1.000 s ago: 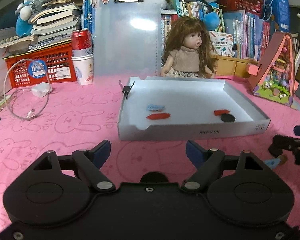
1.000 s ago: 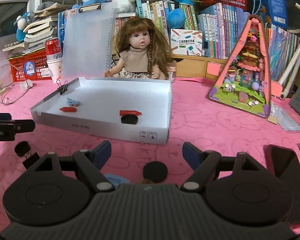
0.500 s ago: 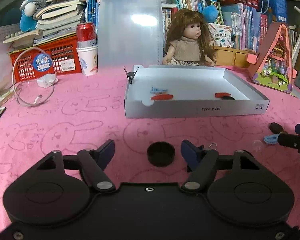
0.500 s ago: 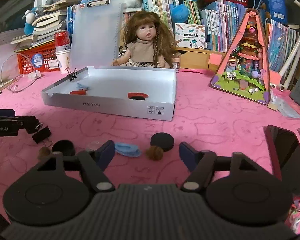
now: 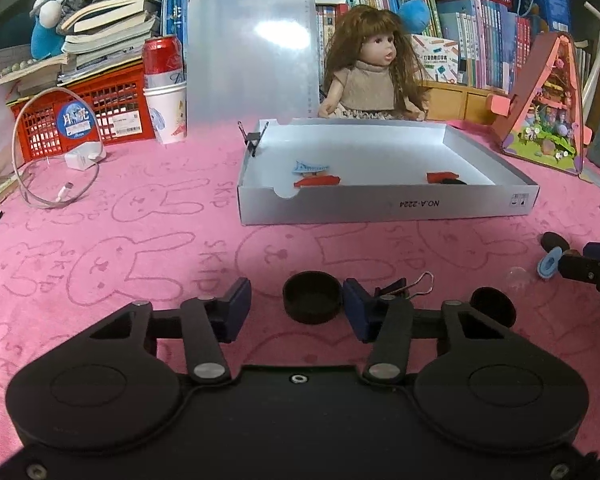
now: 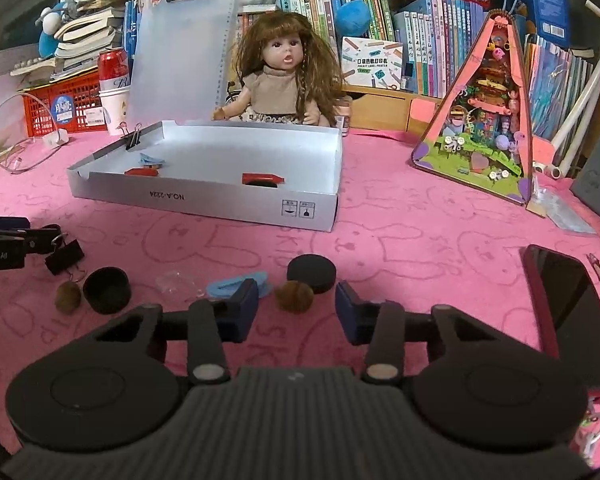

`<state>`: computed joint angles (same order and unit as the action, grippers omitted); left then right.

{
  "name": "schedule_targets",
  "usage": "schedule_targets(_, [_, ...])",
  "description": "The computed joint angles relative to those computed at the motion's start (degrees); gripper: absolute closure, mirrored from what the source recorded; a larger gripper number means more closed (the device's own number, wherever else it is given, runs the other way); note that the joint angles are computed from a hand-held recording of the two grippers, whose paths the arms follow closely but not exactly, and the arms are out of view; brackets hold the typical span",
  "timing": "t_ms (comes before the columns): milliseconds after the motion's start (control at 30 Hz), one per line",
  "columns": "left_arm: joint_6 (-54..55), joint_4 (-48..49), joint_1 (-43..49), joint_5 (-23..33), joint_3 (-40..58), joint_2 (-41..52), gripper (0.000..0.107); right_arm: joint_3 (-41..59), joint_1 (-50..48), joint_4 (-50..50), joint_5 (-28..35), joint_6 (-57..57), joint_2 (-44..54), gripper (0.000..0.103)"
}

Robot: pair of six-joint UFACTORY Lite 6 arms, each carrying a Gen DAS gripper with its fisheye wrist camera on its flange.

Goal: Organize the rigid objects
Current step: 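Move the left tool to a black round lid while the right tool approaches a brown nut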

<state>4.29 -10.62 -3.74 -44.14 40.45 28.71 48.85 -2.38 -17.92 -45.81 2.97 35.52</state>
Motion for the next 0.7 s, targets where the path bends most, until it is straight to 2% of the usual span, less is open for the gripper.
schedule_targets(200, [0.9, -0.7, -0.6, 0.0, 1.3, 1.3, 0.064, 0.9, 0.4, 0.3, 0.3, -0.1, 0.7, 0.059])
schedule_targets(233, [0.7, -0.5, -0.5, 0.0, 1.3, 1.3, 0.068, 0.9, 0.4, 0.4, 0.4, 0.0, 0.6, 0.060])
schedule_targets(300, [0.5, -0.6, -0.8, 0.0, 1.4, 1.4, 0.077, 1.5, 0.4, 0.1, 1.5, 0.8, 0.8, 0.069])
schedule_targets(367, [1.1, -1.7, -1.3, 0.4, 1.8, 1.4, 0.077, 2.0, 0.3, -0.5, 2.3, 1.8, 1.1, 0.078])
schedule_targets(700, [1.1, -1.7, -1.6, 0.9, -0.2, -3.0, 0.077, 1.3, -0.3, -2.9, 2.4, 4.1, -0.9, 0.078])
